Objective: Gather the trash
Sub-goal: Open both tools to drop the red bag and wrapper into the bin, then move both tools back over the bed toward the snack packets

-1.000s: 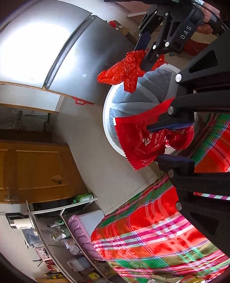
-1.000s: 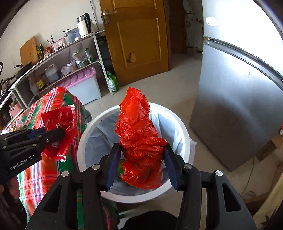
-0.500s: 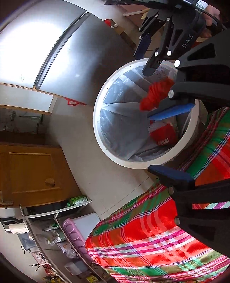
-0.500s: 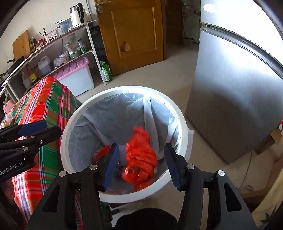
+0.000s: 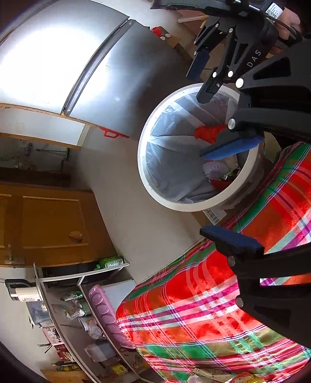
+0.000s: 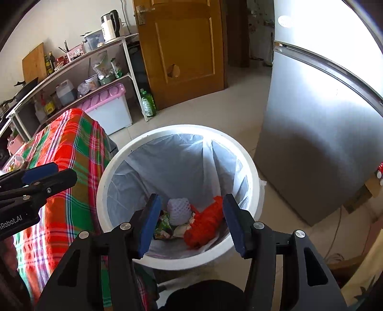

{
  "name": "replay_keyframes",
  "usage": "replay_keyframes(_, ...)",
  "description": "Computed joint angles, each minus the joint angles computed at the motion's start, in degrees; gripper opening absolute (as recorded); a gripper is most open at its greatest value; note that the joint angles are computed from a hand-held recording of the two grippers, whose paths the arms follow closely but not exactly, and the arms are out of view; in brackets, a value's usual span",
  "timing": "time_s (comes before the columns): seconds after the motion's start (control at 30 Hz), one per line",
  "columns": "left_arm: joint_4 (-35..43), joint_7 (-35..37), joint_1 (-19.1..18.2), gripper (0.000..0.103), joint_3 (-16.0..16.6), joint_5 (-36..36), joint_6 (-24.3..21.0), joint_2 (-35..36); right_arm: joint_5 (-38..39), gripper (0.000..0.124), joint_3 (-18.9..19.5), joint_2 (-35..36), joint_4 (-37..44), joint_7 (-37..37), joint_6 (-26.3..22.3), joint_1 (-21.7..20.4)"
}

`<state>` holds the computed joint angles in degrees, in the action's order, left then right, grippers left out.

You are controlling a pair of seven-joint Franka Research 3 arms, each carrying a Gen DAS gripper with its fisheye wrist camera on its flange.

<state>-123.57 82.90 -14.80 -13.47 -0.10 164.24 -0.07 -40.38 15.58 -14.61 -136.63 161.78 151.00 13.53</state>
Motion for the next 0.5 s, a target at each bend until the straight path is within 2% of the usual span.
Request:
replay_keyframes(0.1,-1.59,0.23,0.24,0.060,0.43,-0.83,1.00,-1.65,-0.65,0.055,0.56,-0.02,0.61,0.68,-0.25,0.24)
replay_keyframes(0.2,-3.10,-1.89,0.56,0.060,0.90,1.33,1.79,-3.21,-1.11,0.055,0.88,-0.15,1.06,1.13,-0.20,0.61)
replay_keyframes(0.3,-4.63,-0.47,0.21,0.060,1.89,-1.03,2.39,-4.85,-1.92,0.055,1.33,-0.12,1.83,1.74,-0.47,0.90)
replay_keyframes(0.5,-8.26,-1.39,0.36,0.061,3.67,-0.99,4.03,-8.32,-3.86,0.055,1.96,0.51,3.80,2.58,-0.42,1.82)
